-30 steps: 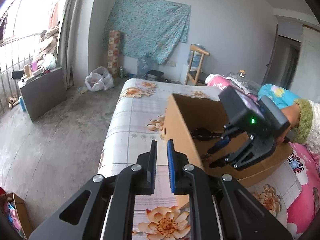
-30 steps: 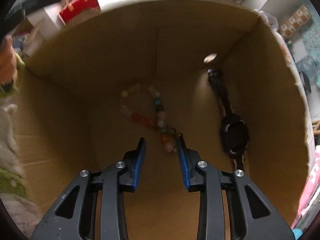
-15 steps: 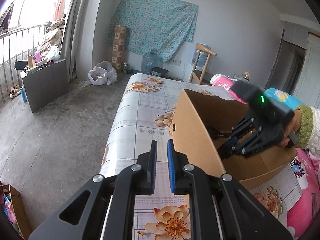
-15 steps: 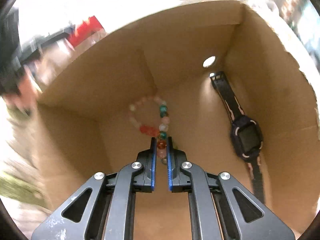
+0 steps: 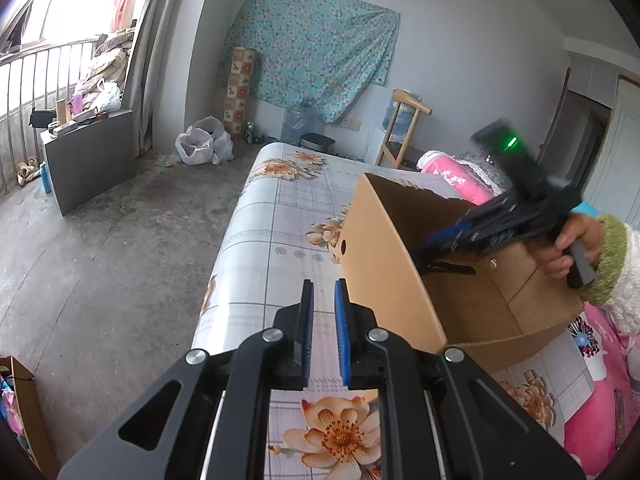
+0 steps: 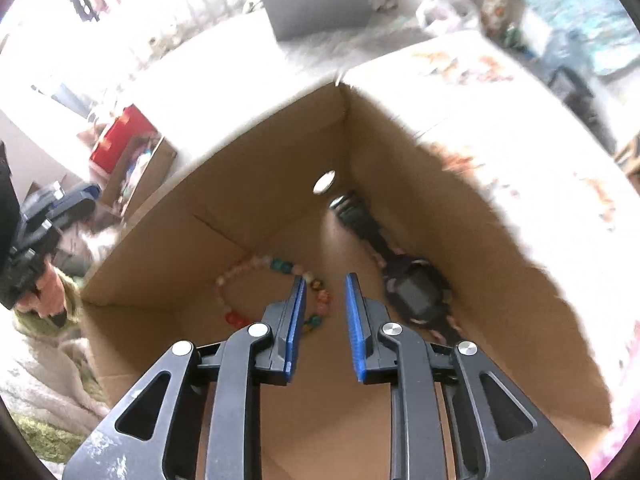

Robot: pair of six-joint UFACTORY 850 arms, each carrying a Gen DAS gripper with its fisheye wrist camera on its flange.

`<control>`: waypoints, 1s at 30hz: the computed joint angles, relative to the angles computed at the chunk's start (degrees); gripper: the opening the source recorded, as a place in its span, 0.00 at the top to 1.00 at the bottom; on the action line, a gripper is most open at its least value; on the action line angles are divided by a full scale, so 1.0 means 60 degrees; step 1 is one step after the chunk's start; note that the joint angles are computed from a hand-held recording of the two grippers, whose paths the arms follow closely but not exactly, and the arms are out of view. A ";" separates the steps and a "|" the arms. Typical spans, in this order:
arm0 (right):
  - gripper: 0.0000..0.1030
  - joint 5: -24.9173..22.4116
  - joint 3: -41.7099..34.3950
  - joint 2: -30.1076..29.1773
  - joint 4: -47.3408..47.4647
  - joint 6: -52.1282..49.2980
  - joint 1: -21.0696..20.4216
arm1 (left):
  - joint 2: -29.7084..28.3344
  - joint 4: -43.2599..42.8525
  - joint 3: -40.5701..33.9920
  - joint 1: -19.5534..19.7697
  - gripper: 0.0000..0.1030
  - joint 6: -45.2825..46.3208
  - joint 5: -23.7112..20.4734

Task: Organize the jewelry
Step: 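Open the right tool to release the bracelet into the box, then move the right tool back toward the metal charms on the table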

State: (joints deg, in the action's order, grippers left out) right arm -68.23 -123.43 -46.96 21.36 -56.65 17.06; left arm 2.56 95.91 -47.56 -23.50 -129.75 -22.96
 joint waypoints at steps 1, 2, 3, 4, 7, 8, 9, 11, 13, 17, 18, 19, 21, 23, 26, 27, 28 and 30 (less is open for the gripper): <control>0.79 0.0217 0.0187 0.0263 0.0254 -0.0019 -0.0115 | 0.0069 0.0079 0.0065 -0.0081 0.90 -0.0074 -0.0043; 0.78 0.0454 0.0421 0.0582 0.0603 -0.0092 -0.0288 | 0.0105 0.0135 0.0100 -0.0118 0.90 -0.0110 -0.0055; 0.75 0.0786 0.0947 0.1049 0.0923 -0.0209 -0.0411 | 0.0158 0.0222 0.0155 -0.0184 0.90 -0.0169 -0.0067; 0.71 0.1071 0.1395 0.1473 0.1309 -0.0326 -0.0549 | 0.0215 0.0389 0.0234 -0.0260 0.90 -0.0285 -0.0028; 0.68 0.1784 0.3114 0.2915 0.2874 -0.1125 -0.1269 | 0.0296 0.0646 0.0400 -0.0454 0.89 -0.0361 0.0363; 0.67 0.1965 0.3706 0.3386 0.3347 -0.1403 -0.1478 | 0.0296 0.0624 0.0433 -0.0519 0.87 -0.0265 0.0519; 0.67 0.2096 0.4390 0.3900 0.3922 -0.1710 -0.1750 | 0.0299 0.0537 0.0458 -0.0588 0.85 -0.0081 0.0692; 0.66 0.2153 0.5561 0.4699 0.4933 -0.2232 -0.2218 | 0.0312 0.0370 0.0506 -0.0762 0.83 0.0288 0.1038; 0.64 0.2099 0.7117 0.5638 0.5902 -0.2732 -0.2701 | 0.0270 0.0276 0.0525 -0.0909 0.80 0.0483 0.1428; 0.64 0.2609 0.9206 0.6626 0.6480 -0.2611 -0.3022 | -0.0235 -0.1151 0.0221 -0.1291 0.76 0.2135 0.2091; 0.64 0.2984 0.9521 0.6505 0.6611 -0.2582 -0.2906 | -0.0386 -0.1429 0.0132 -0.1395 0.76 0.2494 0.2115; 0.63 0.3158 0.9836 0.6622 0.6570 -0.2349 -0.2901 | -0.0620 -0.2067 -0.0051 -0.1530 0.76 0.3252 0.2001; 0.62 0.3541 1.0341 0.6681 0.6268 -0.1705 -0.2872 | -0.1028 -0.3553 -0.0429 -0.1705 0.76 0.4964 0.1655; 0.64 0.3708 1.0726 0.6655 0.6070 -0.1038 -0.2735 | -0.1473 -0.4621 -0.0851 -0.1802 0.76 0.6302 0.1207; 0.69 0.4422 1.1320 0.6886 0.5965 -0.1073 -0.2421 | -0.1968 -0.5506 -0.1328 -0.1866 0.76 0.7515 0.0698; 0.72 0.4459 1.1364 0.6846 0.6002 -0.1195 -0.2312 | -0.2132 -0.5887 -0.1493 -0.1862 0.76 0.7967 0.0557; 0.73 0.4471 1.1404 0.6843 0.5967 -0.1268 -0.2180 | -0.2200 -0.6128 -0.1556 -0.1813 0.76 0.8247 0.0524; 0.74 0.4759 1.1483 0.6867 0.5842 -0.1550 -0.1875 | -0.2338 -0.6509 -0.1684 -0.1759 0.76 0.8598 0.0487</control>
